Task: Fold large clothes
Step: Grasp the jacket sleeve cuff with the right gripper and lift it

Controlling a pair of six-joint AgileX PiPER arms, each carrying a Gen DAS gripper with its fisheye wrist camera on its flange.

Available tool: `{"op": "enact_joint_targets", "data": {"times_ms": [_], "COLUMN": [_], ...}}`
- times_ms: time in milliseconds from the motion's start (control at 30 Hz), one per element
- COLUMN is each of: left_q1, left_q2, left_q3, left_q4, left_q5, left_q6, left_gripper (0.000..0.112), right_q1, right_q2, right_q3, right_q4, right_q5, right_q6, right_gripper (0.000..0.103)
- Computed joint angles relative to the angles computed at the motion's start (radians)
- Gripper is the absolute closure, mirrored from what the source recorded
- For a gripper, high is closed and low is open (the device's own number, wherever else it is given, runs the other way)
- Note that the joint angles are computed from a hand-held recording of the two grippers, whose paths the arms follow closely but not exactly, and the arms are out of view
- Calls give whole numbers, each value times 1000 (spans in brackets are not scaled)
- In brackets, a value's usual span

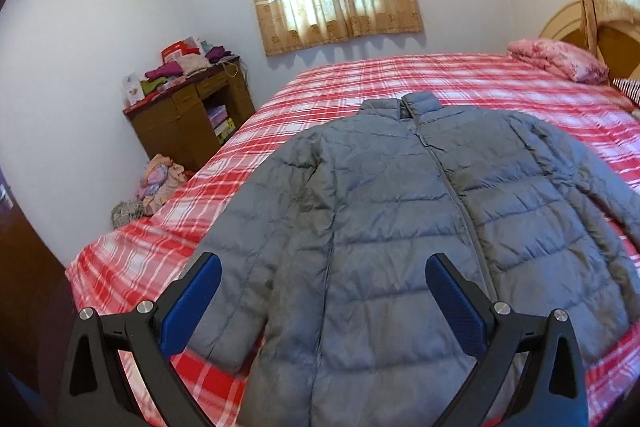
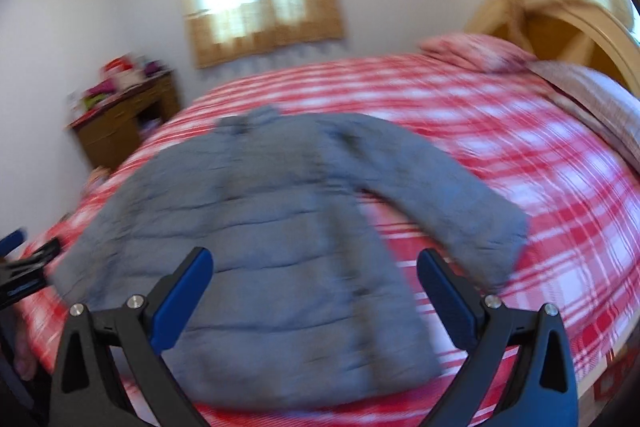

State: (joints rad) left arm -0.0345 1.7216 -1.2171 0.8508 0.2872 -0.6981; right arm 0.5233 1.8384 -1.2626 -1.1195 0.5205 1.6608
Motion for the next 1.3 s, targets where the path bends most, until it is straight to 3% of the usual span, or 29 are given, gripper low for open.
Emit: {"op": "enact_joint_targets", "data": {"times_ms": [100,200,300,367,400,500,533,767,1000,1300], "left_q1": [-18,-24,-27,-30,-31,-34,-30,0,47,41], "left_q2": [125,257,352,409,423,463,474,543,548,709], "left_q3": [-111,-258,-357,-423,-436,-460,-472,-517,-614,-1047], "left_q4": [96,27,20,-20,-33,30,18,11,-212,-321], "left_q5": [14,70,108,150,162,187,195,231,237,412], "left_q6": [-104,-69,-87,-52,-40,-84,-64,3,253,411], "left_gripper": [10,10,10,10,10,10,10,10,10,10], "right_q1": [-131,-243,-325,-354,-361,-375,-385,-467,-451,-288], "right_q2": [12,63,124,166,184,192,186,188,230,362], "right_q3": [44,9,-43,-89,-110,-117,-103,-120,-262,-621], "right_q4": [51,214,416,499,520,464,439,342,326,280], "right_q5": [-36,-56,-94,-89,-81,-94,-106,-58,43,155], "right_q6": [0,-140,-328,-419,-445,-411,-390,-340,-430,-597], "right_gripper": [12,18,30,40,53,82,85,91,92,93]}}
